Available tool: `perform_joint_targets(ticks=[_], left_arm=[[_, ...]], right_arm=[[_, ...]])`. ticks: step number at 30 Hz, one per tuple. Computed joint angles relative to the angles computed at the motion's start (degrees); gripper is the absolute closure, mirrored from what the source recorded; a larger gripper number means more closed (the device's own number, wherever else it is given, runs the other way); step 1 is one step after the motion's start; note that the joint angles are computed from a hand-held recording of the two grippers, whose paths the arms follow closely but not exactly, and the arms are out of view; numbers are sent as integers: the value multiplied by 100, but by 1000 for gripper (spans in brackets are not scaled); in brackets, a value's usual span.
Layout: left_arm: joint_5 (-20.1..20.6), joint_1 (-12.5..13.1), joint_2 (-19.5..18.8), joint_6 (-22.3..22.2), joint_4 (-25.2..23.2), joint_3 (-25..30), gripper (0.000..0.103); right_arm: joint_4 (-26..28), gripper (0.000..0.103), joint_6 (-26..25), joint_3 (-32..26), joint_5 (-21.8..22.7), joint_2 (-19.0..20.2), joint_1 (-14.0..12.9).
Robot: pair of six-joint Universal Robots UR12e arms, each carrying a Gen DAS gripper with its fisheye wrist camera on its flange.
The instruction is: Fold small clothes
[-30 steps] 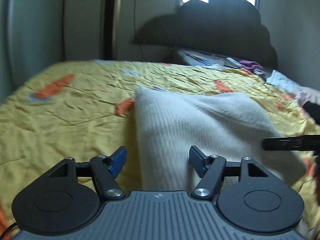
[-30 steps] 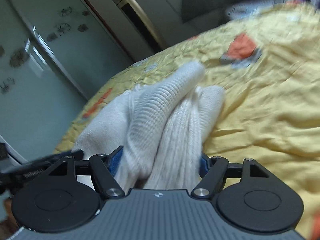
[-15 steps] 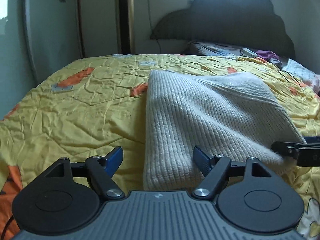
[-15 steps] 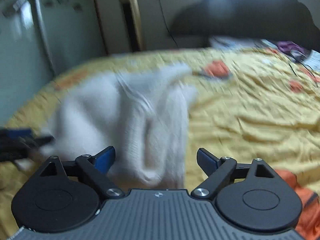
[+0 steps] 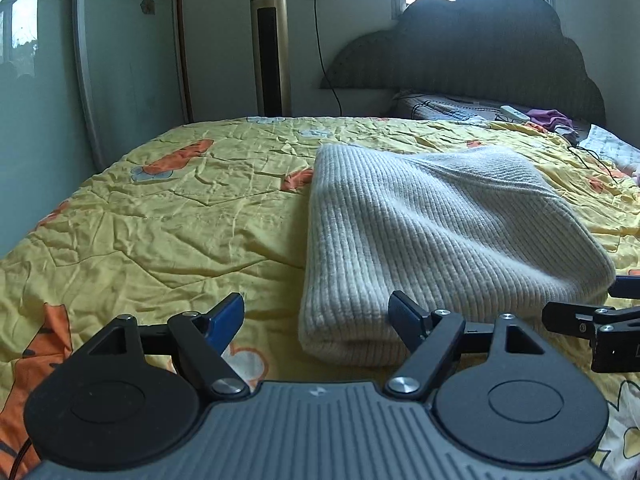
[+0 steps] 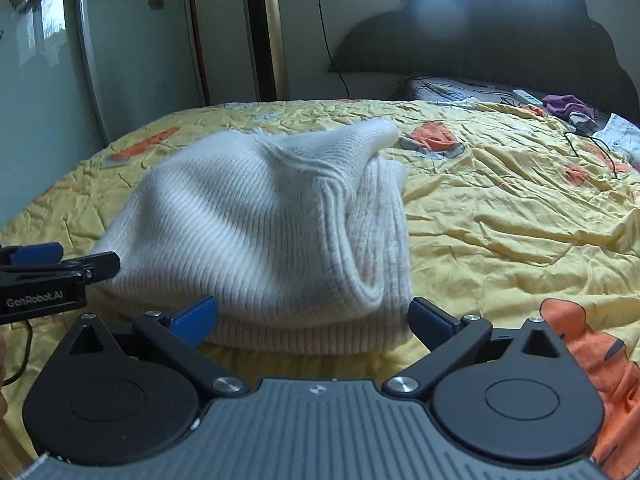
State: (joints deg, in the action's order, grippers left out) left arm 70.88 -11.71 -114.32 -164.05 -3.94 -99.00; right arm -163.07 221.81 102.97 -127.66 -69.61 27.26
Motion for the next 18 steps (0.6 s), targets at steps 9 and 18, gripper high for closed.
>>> perform_joint_targets(ticks=[9,18], left_arm=[[147,25,72,18,55,-186,23],[369,-4,93,304,-281,-256,22]], right_arm=[[111,0,274,50,22,-20,76],[436,0,438,54,59,-25,110]])
